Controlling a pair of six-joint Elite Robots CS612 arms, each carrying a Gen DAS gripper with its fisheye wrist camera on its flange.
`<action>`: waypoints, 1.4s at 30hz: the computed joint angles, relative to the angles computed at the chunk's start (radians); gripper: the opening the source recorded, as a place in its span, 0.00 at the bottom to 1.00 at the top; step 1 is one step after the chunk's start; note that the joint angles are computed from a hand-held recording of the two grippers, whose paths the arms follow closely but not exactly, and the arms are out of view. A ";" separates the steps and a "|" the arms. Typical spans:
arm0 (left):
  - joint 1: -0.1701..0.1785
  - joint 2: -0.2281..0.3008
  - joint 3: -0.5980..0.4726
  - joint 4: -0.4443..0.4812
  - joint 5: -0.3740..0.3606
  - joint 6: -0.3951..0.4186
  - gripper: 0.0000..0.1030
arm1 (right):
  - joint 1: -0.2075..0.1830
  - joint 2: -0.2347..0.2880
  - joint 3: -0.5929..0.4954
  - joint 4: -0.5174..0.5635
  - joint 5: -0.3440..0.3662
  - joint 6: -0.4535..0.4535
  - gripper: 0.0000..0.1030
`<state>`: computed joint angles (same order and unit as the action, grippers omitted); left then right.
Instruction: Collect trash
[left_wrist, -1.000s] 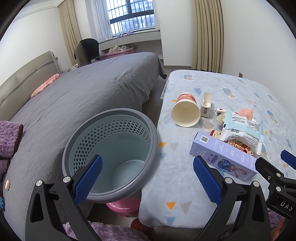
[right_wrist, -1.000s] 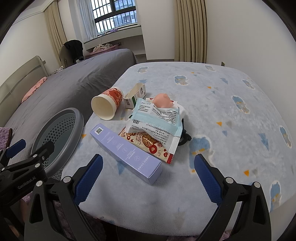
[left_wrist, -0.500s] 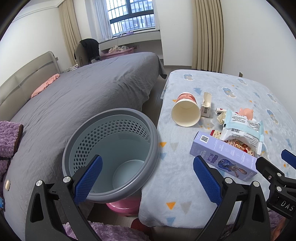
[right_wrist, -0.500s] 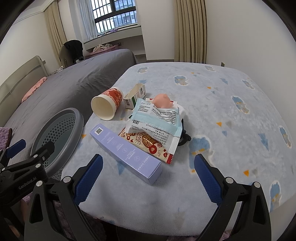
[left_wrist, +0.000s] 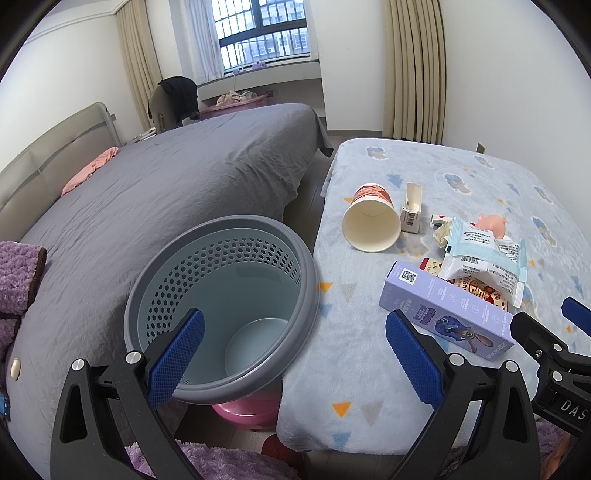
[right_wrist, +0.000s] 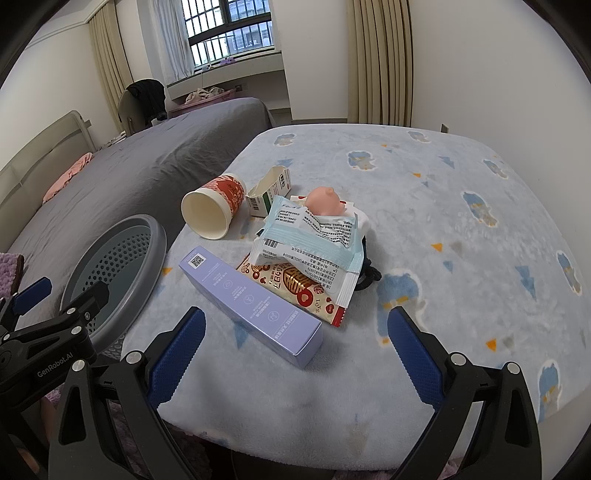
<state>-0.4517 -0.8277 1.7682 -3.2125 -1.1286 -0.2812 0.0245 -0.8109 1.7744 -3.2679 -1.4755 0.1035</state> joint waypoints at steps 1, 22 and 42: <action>0.000 0.000 0.000 0.000 0.000 0.000 0.94 | 0.000 0.000 0.000 0.000 0.000 0.000 0.92; 0.004 0.007 0.005 -0.024 0.003 -0.003 0.94 | -0.014 0.002 -0.011 0.048 0.047 -0.076 0.92; 0.015 -0.003 0.015 -0.037 -0.030 -0.007 0.94 | 0.005 0.053 -0.129 0.206 0.120 -0.333 0.91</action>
<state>-0.4370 -0.8308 1.7831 -3.2499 -1.1586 -0.2884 0.0296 -0.7576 1.6451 -3.0615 -1.3560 -0.2299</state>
